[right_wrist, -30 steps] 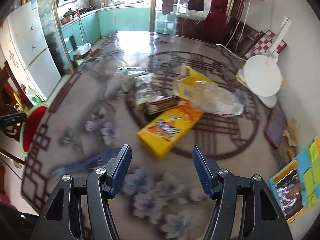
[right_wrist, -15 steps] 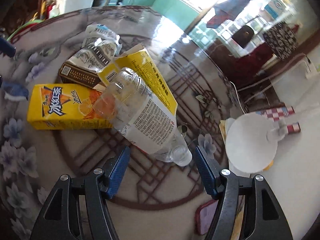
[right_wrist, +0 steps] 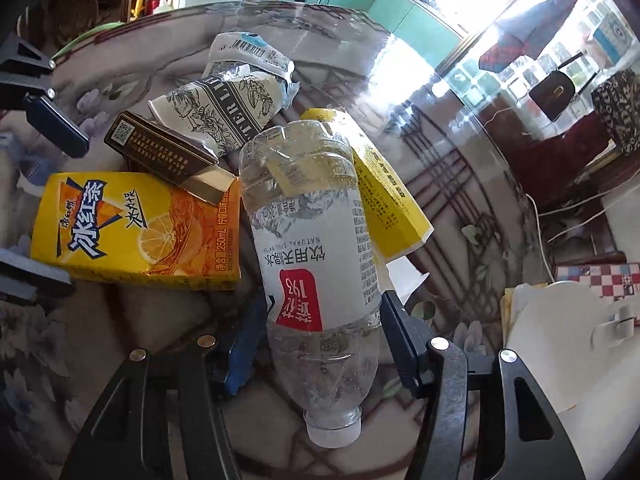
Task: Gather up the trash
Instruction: 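Grasp the yellow juice carton with the left gripper while the right grasps the water bottle, then carry the juice carton and water bottle over the bucket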
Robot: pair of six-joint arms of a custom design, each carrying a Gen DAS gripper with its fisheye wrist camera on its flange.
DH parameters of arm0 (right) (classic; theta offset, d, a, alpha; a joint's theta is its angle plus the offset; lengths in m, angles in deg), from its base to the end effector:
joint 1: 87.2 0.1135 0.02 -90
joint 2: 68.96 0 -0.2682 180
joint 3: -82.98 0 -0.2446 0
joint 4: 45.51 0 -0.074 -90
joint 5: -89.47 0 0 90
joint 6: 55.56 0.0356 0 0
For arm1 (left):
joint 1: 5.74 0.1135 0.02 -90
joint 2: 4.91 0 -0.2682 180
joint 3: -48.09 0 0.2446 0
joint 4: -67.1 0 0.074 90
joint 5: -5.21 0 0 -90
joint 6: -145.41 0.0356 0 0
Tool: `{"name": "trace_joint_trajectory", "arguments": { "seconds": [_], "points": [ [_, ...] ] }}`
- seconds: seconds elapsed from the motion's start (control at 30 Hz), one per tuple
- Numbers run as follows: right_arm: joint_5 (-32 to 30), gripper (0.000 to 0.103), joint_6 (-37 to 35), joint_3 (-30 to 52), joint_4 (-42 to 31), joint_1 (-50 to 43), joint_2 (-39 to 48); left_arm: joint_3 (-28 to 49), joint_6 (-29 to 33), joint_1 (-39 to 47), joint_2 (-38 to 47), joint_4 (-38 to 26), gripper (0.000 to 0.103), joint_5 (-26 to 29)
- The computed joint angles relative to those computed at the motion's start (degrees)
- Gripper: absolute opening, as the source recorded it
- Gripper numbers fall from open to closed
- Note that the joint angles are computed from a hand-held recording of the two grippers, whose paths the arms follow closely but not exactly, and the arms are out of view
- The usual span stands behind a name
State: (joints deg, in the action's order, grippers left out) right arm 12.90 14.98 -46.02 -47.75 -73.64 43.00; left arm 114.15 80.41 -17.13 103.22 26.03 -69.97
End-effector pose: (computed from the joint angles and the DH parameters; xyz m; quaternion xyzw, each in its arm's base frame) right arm 0.2819 0.0595 0.0514 -0.2486 0.9340 -0.1254 0.2240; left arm 0.2903 -0.0678 0.0969 0.3164 0.9380 -0.1208 0.0742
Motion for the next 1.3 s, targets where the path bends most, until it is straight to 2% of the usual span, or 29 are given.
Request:
{"name": "trace_joint_trajectory", "arguments": {
  "seconds": [0.17,0.23,0.43,0.6,0.73,0.87,0.97,1.3],
  "points": [
    [-4.55,0.056,7.82,-2.96,0.69,-2.46,-3.62,0.82,-0.43,-2.63,4.17,0.47,0.082,-2.74],
    [-6.28,0.056,11.19,-4.0,1.32,-3.83,-4.98,-0.83,0.17,-3.17,3.87,2.85,0.058,-3.25],
    [-8.01,0.057,23.03,-9.83,4.1,-4.14,-12.33,-1.99,2.11,-0.6,2.2,3.0,0.057,-0.16],
    [-6.39,0.057,34.91,-12.84,1.41,-0.83,-19.46,-3.79,4.39,6.32,-4.7,1.04,0.057,4.34],
    [-3.99,0.057,41.98,-12.04,-4.36,3.15,-23.44,-4.53,6.2,12.41,-9.8,-0.57,0.057,7.54],
    [-1.68,0.057,46.02,-11.53,-7.9,8.2,-26.64,-5.15,9.93,19.65,-13.41,-3.04,0.057,10.2],
    [0.45,0.057,48.15,-10.02,-9.89,12.47,-27.14,-4.02,9.64,22.04,-13.32,-3.67,0.057,11.08],
    [4.77,0.057,54.46,-2.97,-14.38,23.53,-22.15,-1.33,12.33,30.28,-11.22,-5.88,0.057,13.14]
  ]
}}
